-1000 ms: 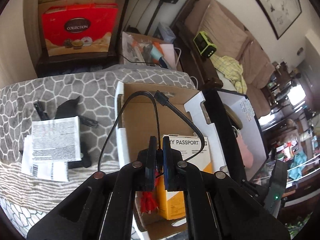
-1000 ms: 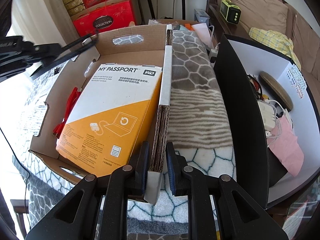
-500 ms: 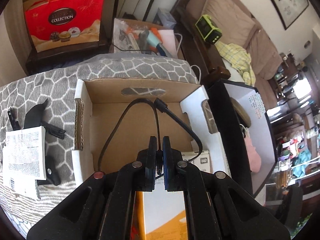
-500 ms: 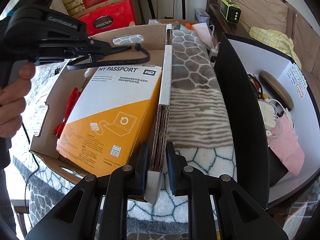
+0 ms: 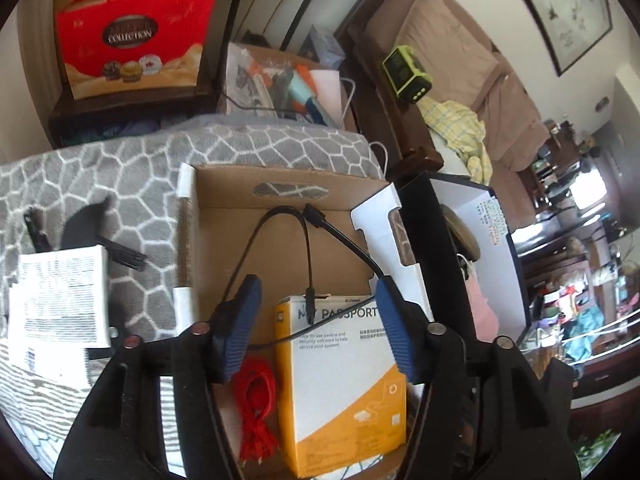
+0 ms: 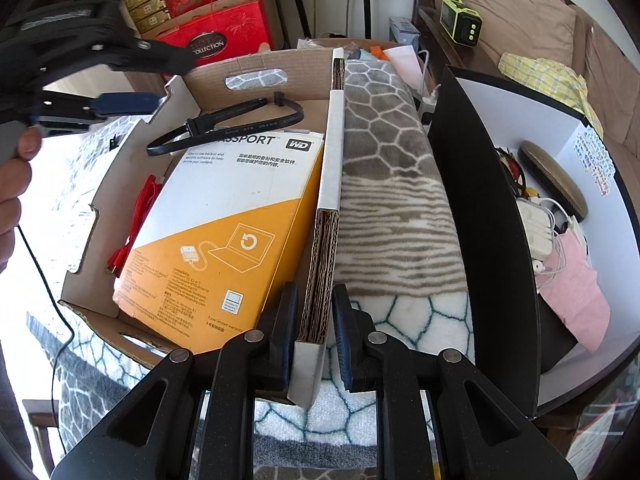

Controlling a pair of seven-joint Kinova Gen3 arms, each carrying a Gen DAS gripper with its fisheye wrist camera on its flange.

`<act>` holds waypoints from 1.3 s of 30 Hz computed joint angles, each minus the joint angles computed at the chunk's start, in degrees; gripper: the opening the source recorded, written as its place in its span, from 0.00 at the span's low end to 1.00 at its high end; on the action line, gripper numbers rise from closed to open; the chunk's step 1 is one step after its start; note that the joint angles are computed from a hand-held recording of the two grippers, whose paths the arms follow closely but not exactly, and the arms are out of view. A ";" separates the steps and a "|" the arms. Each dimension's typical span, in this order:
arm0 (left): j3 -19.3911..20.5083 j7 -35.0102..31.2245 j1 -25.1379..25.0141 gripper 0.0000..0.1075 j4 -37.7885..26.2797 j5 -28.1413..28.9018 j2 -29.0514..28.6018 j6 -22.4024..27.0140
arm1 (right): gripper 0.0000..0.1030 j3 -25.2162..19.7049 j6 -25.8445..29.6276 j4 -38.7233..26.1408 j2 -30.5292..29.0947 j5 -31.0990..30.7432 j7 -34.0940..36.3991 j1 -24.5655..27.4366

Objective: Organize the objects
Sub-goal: 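Lower the black cable into the tray and open the left gripper, then move the left gripper back over the white paper booklet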

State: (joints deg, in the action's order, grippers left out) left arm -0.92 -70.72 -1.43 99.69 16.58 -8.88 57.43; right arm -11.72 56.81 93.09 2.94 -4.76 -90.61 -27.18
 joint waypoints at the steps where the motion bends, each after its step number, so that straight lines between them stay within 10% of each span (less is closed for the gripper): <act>1: -0.02 0.34 -0.18 0.63 0.24 -0.59 -1.04 0.06 | 0.16 -0.01 0.04 -0.05 0.03 0.02 -0.04 -0.02; 15: 0.52 9.34 -3.95 0.79 2.48 -15.80 -8.79 7.20 | 0.16 -0.03 0.15 -0.13 0.00 0.09 -0.22 -0.14; 39: -20.02 -9.84 -17.03 0.81 3.28 -16.93 -15.61 16.80 | 0.16 -0.13 0.60 -0.74 0.37 1.01 -0.76 -0.57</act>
State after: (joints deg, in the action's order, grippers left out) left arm -20.95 -80.56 -18.46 102.97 -0.34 -24.49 74.23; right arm -11.85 57.41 92.35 3.32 -3.75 -91.37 -27.75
